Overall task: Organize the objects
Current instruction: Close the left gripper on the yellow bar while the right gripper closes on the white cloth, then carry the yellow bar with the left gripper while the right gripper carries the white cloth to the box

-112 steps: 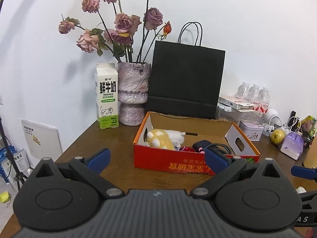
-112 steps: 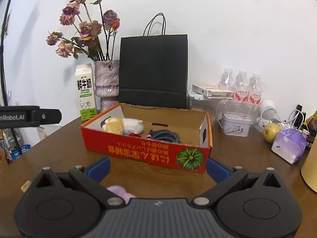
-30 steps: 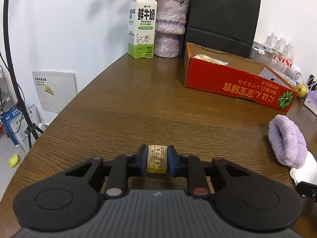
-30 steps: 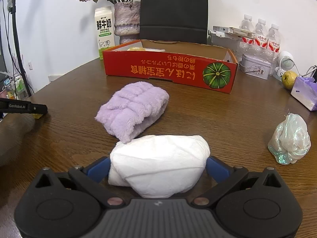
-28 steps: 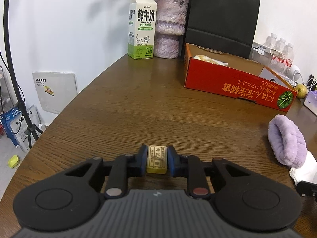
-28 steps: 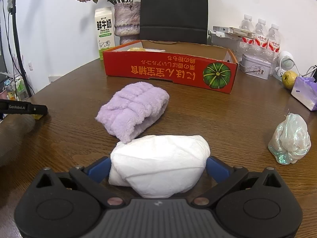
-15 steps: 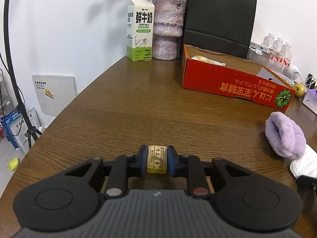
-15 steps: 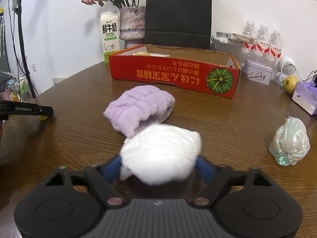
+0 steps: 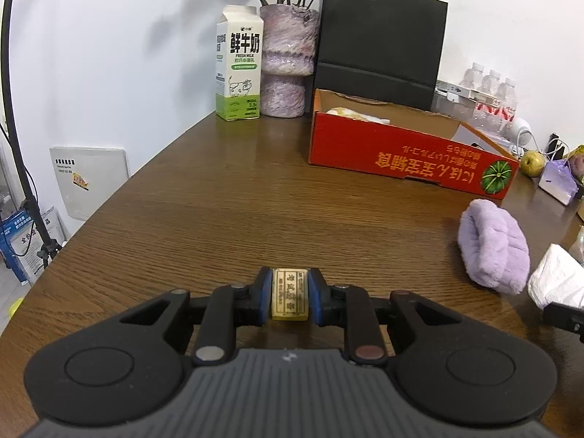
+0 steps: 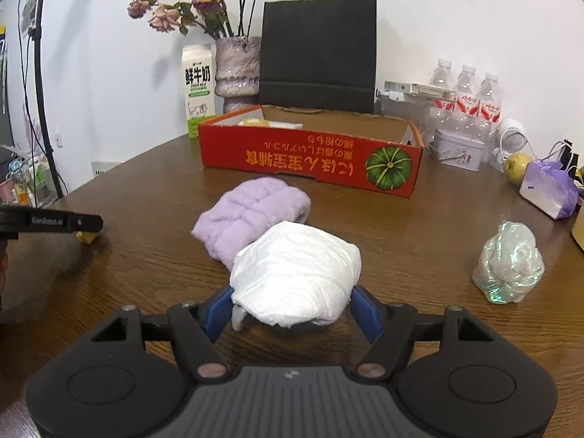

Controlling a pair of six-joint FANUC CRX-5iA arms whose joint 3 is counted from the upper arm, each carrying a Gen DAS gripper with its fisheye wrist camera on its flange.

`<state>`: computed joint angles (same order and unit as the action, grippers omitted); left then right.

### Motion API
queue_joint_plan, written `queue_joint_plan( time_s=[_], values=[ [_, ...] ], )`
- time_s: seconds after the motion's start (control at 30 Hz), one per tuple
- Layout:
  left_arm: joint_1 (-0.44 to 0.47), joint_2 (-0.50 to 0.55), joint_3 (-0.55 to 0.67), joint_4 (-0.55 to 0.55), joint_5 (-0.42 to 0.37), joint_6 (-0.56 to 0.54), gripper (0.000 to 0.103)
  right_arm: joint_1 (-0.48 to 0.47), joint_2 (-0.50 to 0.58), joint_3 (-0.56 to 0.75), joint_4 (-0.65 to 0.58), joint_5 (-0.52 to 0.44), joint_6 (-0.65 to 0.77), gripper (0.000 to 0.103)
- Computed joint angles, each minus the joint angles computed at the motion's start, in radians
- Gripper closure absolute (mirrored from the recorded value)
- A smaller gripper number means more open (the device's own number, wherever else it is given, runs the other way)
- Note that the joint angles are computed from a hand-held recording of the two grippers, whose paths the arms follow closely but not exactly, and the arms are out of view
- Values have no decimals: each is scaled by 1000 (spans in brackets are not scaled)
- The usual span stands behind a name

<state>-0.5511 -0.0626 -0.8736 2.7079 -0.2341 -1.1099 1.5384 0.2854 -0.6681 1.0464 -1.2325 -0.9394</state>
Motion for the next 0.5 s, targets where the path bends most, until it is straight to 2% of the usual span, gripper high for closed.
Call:
queue_joint_plan(
  time_s=[0.2,0.27,0.37,0.5],
  values=[
    [-32,-47,-34,18,-20,-3,81,11,-4,-1,6,-22,-12,34],
    [-33,-62,-52,-31,-36,33,81,13,-5,-1,10,-27,-11,34],
    [-61,-84,-61,-35,-35,33,81,13,-9,-1,21,-37,-9,34],
    [-69,-111,-90,-129,-72,97,81,13,-11,4,29,-53,-4,34]
  ],
)
